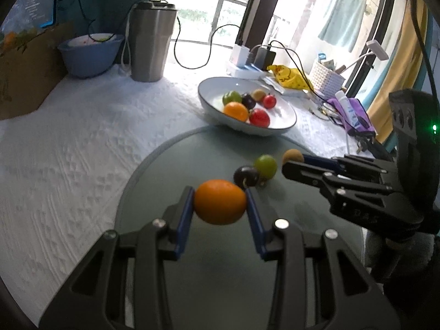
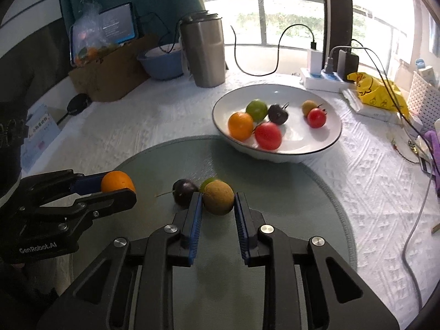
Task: Organize fruits
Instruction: 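Carry the orange and brown kiwi over the white plate with both tools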
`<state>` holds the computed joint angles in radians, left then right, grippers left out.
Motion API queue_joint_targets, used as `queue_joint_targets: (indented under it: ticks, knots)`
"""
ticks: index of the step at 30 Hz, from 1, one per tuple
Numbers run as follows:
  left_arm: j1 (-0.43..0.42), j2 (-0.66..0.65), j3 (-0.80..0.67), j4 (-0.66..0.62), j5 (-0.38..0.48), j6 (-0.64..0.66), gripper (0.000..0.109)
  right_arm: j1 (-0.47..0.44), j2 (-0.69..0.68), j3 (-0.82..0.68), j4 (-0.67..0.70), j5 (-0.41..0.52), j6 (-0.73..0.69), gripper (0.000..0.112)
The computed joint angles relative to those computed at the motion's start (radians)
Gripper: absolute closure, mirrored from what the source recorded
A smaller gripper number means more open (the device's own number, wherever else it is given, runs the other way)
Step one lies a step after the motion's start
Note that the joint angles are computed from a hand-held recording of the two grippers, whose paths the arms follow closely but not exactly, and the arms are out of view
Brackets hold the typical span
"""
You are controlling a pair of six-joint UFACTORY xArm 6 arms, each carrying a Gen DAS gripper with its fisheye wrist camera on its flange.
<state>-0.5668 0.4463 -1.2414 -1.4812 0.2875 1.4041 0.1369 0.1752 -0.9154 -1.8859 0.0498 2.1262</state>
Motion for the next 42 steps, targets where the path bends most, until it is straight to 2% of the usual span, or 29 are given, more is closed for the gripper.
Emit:
queue_joint_targets:
  ticks: [7,25,37,42]
  knots:
    - [-0.016,0.02,-0.047,0.042,-0.013,-0.049,0.069,-0.039,-0.017,-0.001,0.008,-0.011,-0.032,0.087]
    - [-0.022,0.168,-0.297,0.31,-0.023,-0.29,0.069,-0.137,0.003,-0.055,0.089,-0.016,-0.154,0.087]
    - [-0.019,0.307,-0.487,0.49,0.011,-0.442,0.069,-0.193,0.086,-0.136,0.151,-0.037,-0.245,0.087]
    - [-0.02,0.387,-0.593,0.587,0.035,-0.531,0.069,-0.208,0.133,-0.17,0.232,-0.034,-0.335,0.087]
